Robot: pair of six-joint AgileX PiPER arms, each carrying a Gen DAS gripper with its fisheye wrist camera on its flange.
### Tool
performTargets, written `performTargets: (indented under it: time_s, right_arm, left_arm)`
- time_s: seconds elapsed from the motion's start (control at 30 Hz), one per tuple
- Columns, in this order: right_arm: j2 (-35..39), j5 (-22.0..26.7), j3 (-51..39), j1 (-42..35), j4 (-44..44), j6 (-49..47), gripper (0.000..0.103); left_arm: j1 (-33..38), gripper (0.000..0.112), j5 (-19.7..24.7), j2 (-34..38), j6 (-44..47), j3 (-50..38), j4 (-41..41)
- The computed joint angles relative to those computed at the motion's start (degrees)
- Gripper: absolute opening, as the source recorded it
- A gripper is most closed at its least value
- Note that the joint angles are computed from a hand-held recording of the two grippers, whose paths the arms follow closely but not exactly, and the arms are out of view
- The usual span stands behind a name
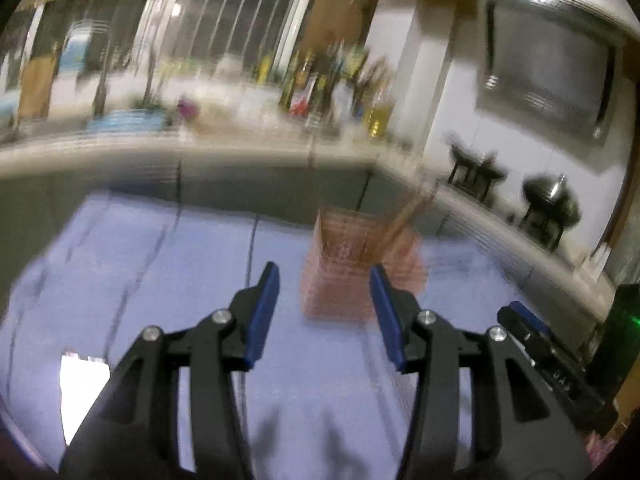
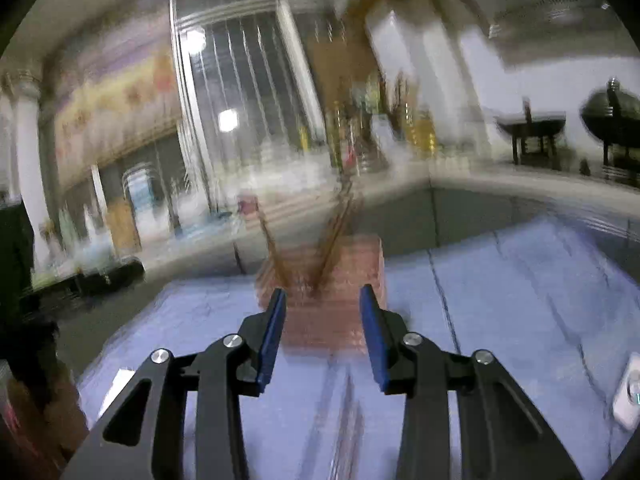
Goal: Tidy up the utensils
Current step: 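Bring both tools back down to the last two brown chopsticks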
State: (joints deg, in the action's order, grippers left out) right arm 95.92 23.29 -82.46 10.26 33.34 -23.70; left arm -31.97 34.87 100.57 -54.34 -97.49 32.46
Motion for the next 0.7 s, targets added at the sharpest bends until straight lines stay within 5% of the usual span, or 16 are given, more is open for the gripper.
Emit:
performTargets:
  time_s: [0.1,0.23,0.53,0.7]
  right_arm:
    - [2.6,6.7,1.4,0.0,-10.0,9.7,0.036]
    - [5.1,11.9,0.9,0.7,-12.5,11.5,0.030]
    - [6.7,12.2,0.5,3.6,-18.6,14.5,0.029]
    - [7.4,8.6,0.8,4.0,-25.7,18.3,0.016]
  left_arm:
    - [-1.1,0.045,-1.4,0.6,2.4,7.2,-6.4]
    - [-3.1,0.045,-2.9,2.5,4.5,11.8,-11.9]
    - [-4.0,0.045,-3.3,4.3,8.0,12.8,-17.4]
    - [-3.9,0.045,-2.3,5.4,8.7,11.1,-18.1]
